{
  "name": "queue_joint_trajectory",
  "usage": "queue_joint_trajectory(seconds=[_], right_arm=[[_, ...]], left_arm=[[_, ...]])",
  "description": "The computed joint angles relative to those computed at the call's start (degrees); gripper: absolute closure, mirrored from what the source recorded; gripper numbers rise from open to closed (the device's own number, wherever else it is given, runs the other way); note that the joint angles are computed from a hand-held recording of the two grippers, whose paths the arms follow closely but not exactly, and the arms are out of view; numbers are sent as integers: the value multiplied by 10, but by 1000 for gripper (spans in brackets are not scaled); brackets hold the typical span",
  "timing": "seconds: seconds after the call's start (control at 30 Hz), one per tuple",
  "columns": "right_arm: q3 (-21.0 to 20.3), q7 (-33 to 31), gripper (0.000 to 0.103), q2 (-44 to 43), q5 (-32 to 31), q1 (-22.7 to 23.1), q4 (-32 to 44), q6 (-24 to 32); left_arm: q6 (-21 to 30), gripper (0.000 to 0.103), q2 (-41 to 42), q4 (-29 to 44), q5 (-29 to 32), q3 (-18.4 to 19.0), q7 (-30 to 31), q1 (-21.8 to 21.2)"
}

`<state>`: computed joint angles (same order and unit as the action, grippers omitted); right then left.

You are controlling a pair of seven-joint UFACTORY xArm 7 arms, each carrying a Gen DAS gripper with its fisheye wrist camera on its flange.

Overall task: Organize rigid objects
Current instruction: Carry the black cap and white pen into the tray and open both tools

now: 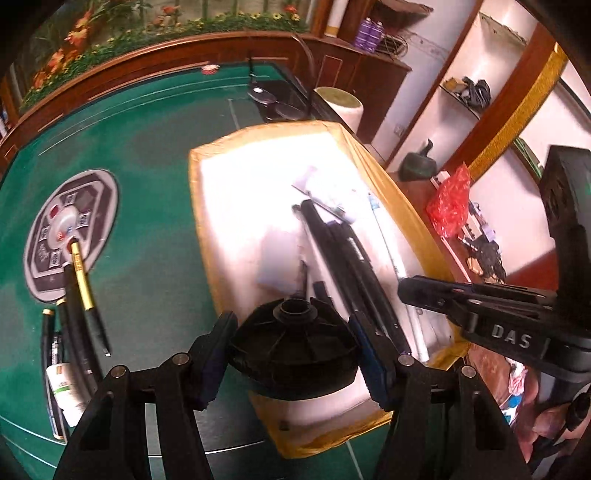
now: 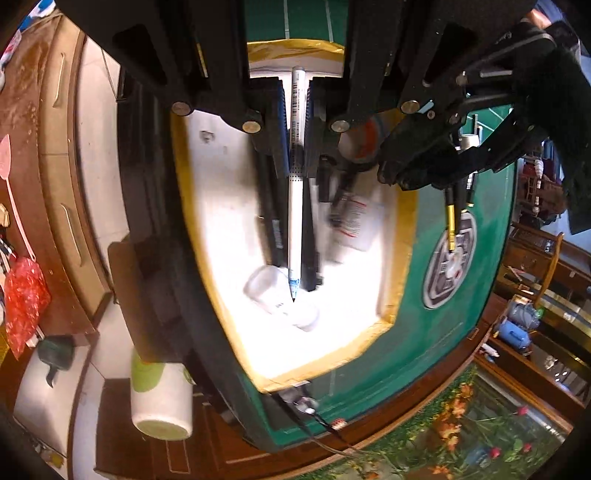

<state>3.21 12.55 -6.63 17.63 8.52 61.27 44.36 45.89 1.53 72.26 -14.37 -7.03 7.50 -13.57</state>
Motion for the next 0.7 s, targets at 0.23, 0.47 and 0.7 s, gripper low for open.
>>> queue_joint_trajectory(seconds=[0.23,0.47,0.7], right_arm=[[-5,-9,96,17,-11,-9,7,17],[-6,-19,96,31,-2,-15,13,25],[-3,-18,95,34,-6,-16,13,23]], left_arm=[[-9,37,18,13,18,-12,2,-17],[-23,37,29,13,29,-12,-6,-21],[-39,37,33,11,44,-14,-16,-25]])
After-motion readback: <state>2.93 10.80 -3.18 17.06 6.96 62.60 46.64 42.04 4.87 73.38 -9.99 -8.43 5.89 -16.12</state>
